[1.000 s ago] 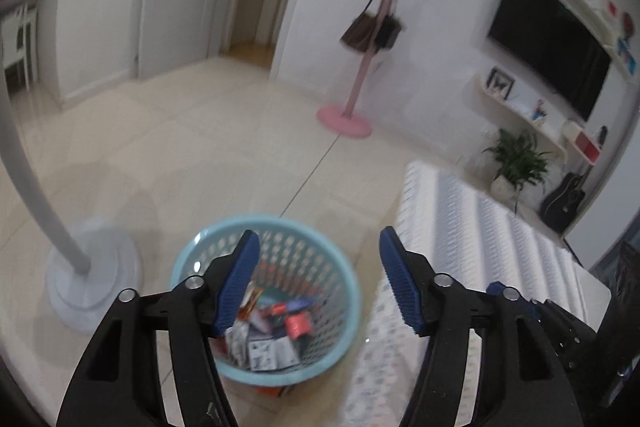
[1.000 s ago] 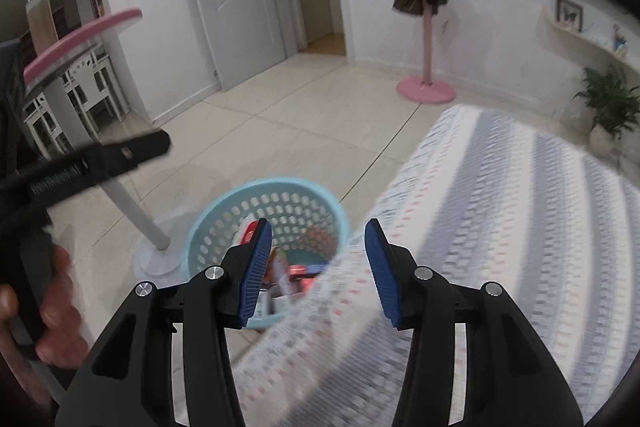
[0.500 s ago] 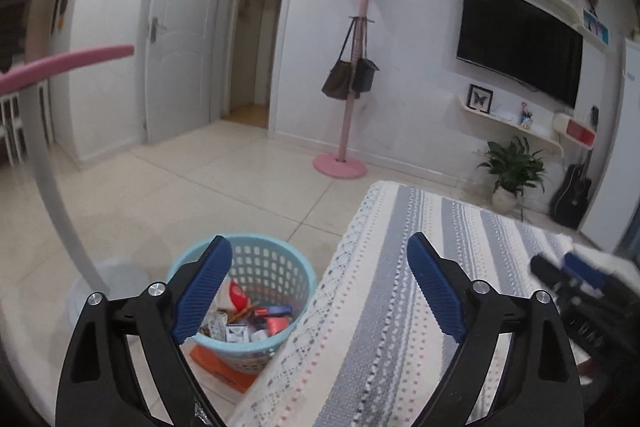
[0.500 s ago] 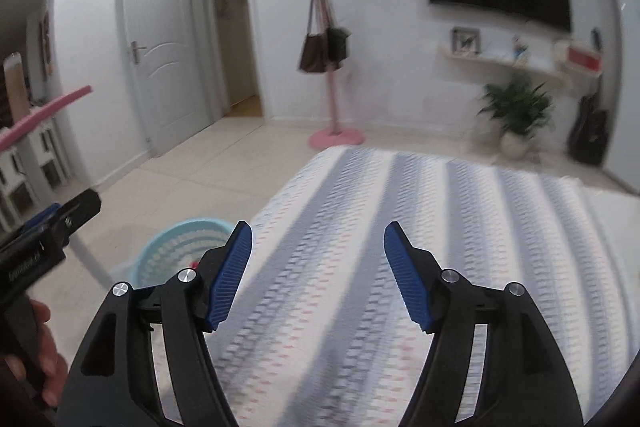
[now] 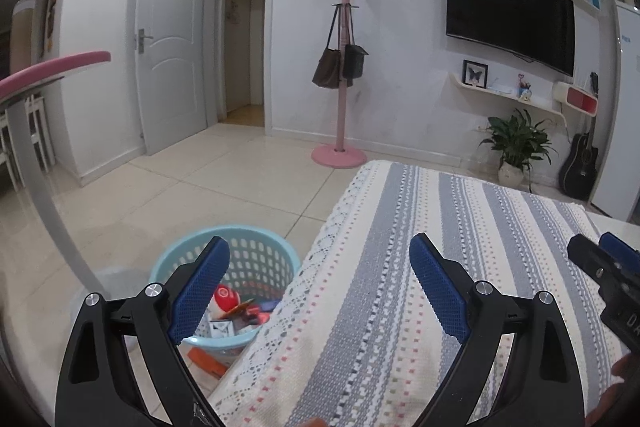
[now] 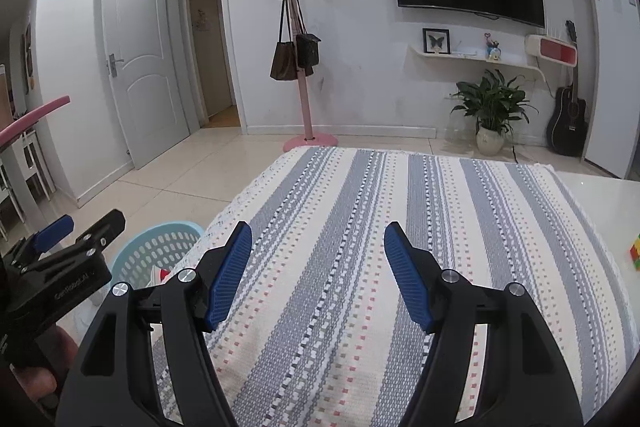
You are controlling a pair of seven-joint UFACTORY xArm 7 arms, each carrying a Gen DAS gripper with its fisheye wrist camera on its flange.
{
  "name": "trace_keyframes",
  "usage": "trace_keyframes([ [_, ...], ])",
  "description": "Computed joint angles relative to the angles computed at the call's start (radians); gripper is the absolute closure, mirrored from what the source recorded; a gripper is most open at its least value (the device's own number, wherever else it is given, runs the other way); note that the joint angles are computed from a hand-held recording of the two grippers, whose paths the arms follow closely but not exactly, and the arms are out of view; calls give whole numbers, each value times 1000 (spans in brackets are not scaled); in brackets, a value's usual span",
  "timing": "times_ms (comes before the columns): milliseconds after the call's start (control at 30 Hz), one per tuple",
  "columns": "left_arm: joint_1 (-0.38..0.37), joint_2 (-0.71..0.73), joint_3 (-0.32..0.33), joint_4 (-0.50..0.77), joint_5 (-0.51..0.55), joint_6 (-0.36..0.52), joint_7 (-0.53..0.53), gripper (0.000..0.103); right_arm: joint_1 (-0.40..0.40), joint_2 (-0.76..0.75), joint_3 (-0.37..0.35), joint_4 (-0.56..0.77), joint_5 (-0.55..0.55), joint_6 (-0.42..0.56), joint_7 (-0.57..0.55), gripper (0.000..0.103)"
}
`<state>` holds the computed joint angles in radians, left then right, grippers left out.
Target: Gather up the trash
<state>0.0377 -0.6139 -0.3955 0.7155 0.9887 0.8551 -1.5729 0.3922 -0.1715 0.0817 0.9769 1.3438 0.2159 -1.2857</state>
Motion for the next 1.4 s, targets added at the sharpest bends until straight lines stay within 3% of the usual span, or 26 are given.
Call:
trace_keyframes([
  [133,-8,19,-16,14,1,23,7,11,-7,2,-5,-10,28,26,0,38],
  [267,-23,23,-6,14,2,4,5,11,0,-7,11,-23,114,-28,-93,38],
  [433,-28,14,7,4,1,-6,13,11,-7,-31,15,-25,155,-29,-141,38],
  [1400,-8,-2,-6,1,-15,-5,24,11,-1,-57,29,-36,172,-30,-171,38],
])
